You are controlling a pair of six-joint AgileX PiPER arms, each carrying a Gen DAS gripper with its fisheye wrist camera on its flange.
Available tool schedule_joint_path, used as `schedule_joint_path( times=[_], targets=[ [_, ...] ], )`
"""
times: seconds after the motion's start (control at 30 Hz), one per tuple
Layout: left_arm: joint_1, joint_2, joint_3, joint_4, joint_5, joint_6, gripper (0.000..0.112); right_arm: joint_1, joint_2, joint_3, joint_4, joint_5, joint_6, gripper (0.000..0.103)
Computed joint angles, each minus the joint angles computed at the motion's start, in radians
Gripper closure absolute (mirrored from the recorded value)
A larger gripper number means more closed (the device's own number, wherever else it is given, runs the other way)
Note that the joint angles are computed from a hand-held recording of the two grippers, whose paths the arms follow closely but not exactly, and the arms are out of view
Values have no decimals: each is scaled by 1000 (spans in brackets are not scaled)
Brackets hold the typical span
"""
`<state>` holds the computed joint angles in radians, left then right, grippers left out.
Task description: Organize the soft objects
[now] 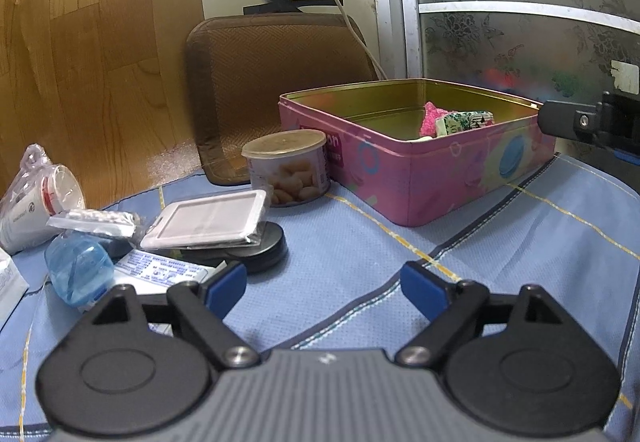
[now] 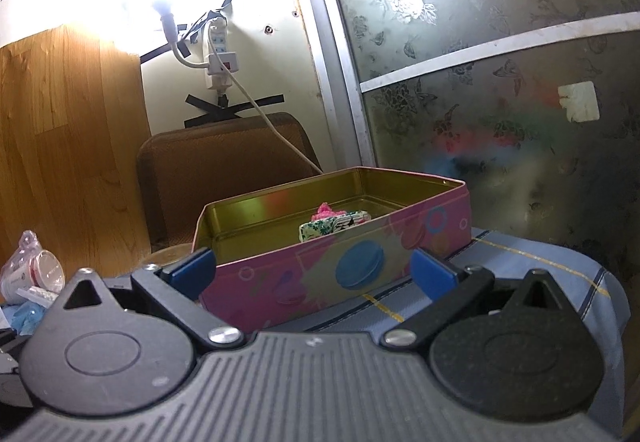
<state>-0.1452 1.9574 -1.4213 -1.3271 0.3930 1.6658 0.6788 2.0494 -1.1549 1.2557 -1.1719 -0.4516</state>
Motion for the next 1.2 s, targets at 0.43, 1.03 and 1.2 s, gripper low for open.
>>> schedule_joint_path(
  times=[0.43, 1.03, 1.2],
  targets=[
    [19, -19, 41, -159, 24, 133, 21, 12, 8, -43, 26, 25, -60, 0],
    [64, -33, 81, -339, 104, 249, 17, 4, 22, -102, -6, 90, -134, 5],
    [97, -43, 102, -388, 147, 281, 13, 4, 24, -109, -13, 107, -150, 6]
  ],
)
